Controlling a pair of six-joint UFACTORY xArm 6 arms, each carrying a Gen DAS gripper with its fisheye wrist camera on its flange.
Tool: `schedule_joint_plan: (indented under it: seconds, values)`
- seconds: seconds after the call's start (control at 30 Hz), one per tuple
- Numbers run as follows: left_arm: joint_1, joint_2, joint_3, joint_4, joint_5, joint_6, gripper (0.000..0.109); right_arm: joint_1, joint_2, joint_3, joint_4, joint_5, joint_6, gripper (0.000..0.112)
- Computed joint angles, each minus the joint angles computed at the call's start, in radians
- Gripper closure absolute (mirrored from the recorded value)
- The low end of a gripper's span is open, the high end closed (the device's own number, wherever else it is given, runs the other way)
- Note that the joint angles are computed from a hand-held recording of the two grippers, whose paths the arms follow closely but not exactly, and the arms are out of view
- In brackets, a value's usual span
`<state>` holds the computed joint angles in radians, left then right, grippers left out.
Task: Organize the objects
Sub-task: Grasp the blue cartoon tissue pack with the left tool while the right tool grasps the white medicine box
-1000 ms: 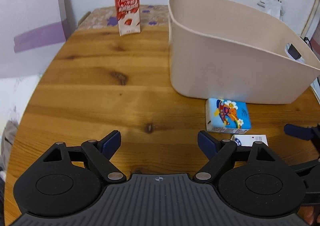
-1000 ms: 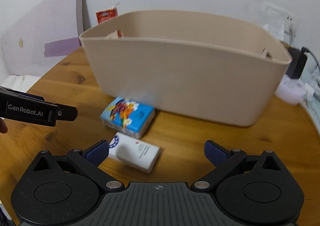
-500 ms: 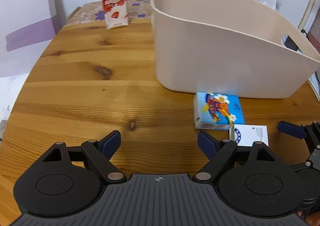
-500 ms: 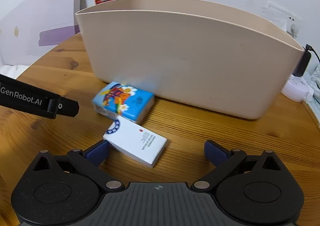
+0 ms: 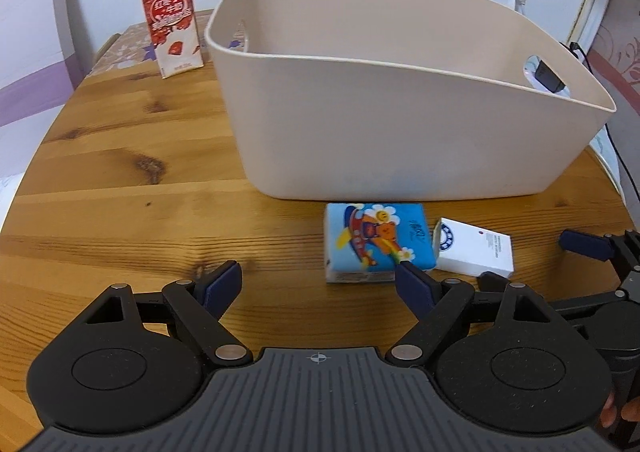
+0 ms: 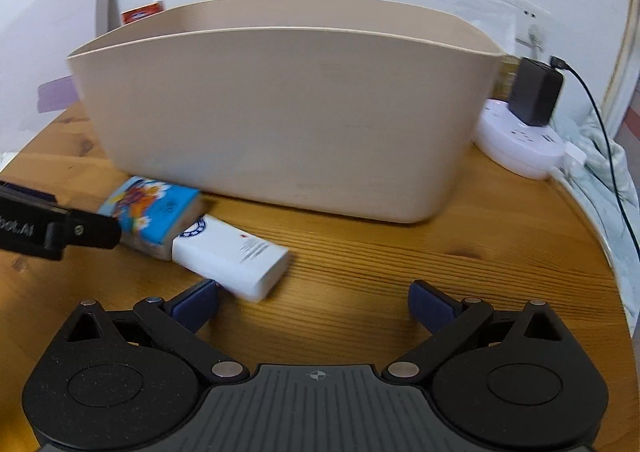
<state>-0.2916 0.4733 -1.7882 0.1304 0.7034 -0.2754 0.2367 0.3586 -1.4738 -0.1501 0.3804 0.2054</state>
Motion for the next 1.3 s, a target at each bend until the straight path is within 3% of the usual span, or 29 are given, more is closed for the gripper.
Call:
schedule_joint_plan:
  seconds: [0.13,0.27,0.43,0.57,0.7,0.77,0.83,0.9,0.97,1.3]
  values:
    - [-0.007,0.022,-0.035,-0.006,0.004,0.007,0.023,-0.006,0.007,-0.004,0.040,-0.005,-0.030,0.009]
    - [-0.013,0.043,-0.069,-0.031,0.015,0.029,0.023,-0.003,0.005,-0.003,0.168,-0.013,-0.164,0.009]
    - [-0.017,0.090,-0.140,-0.050,0.046,0.054,0.023,0.005,0.039,-0.040,0.186,-0.017,-0.261,0.009]
    - [-0.017,0.151,-0.228,-0.064,0.093,0.051,0.023,0.002,0.067,-0.079,0.285,-0.010,-0.375,0.011]
    - [-0.019,0.211,-0.310,-0.061,0.145,0.036,0.023,0.003,0.073,-0.086,0.357,-0.025,-0.470,0.024]
    - [-0.023,0.214,-0.307,-0.025,0.129,0.021,0.023,0.004,0.076,-0.093,0.402,-0.021,-0.519,0.032]
    - [-0.025,0.214,-0.299,-0.006,0.114,0.017,0.027,0.007,0.074,-0.097,0.445,-0.012,-0.574,0.047]
    - [-0.025,0.201,-0.274,0.009,0.088,0.017,0.042,0.011,0.068,-0.099,0.490,0.003,-0.638,0.060]
    - [-0.025,0.193,-0.260,0.013,0.079,0.029,0.044,0.017,0.056,-0.091,0.522,0.015,-0.690,0.074]
    - [-0.018,0.077,-0.078,0.025,-0.021,0.025,0.045,0.006,-0.004,-0.030,0.568,0.044,-0.739,0.083]
